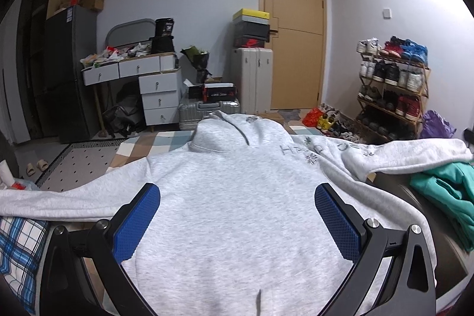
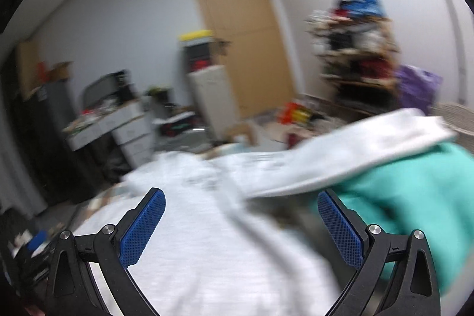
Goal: Fold large clothes
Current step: 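Grasp the grey hoodie sleeve cuff with the right gripper and lift it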
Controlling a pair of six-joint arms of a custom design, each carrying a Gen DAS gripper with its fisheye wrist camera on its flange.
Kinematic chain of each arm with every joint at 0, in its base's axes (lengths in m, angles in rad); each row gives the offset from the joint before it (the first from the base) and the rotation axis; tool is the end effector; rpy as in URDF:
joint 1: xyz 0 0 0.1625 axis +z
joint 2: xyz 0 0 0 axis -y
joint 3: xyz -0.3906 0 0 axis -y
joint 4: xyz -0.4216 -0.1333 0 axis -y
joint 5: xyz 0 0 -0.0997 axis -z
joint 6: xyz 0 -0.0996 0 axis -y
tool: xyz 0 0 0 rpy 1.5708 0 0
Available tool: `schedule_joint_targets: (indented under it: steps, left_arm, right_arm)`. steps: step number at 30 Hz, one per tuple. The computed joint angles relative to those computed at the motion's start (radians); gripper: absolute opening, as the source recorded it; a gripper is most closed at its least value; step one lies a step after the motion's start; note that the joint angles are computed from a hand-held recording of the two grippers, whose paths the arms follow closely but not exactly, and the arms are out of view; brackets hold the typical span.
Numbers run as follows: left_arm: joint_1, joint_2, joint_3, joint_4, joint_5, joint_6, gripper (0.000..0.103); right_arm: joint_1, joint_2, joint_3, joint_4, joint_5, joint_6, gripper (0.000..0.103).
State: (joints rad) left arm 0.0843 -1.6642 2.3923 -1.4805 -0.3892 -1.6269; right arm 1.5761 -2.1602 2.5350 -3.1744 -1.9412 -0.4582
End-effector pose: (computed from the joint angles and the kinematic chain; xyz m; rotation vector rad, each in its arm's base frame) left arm -0.2987 -0.2515 0.1722 0.4368 2.0211 -1.3194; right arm 0.0988 -0.2956 0.3956 0.2183 -2.1680 1.3942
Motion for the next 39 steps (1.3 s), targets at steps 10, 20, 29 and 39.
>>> schedule_joint_targets:
  steps: [10, 20, 29, 39]
  left_arm:
    - [0.025, 0.035, -0.005, -0.080, -0.015, 0.078, 0.102]
    - [0.043, 0.058, -0.017, -0.066, -0.032, 0.069, 0.102]
    - [0.041, 0.055, -0.026, -0.022, -0.041, 0.047, 0.102]
    - [0.043, 0.009, -0.028, 0.102, -0.039, -0.013, 0.102]
  right_arm:
    - [-0.426, -0.068, -0.320, 0.613, 0.206, 0.298, 0.092]
    - [-0.307, 0.138, -0.417, 0.425, -0.013, 0.302, 0.023]
    - [-0.034, 0.400, -0.604, 0.108, -0.363, 0.032, 0.007]
    - [0.201, 0.773, -0.888, -0.468, -0.525, -0.609, 0.006]
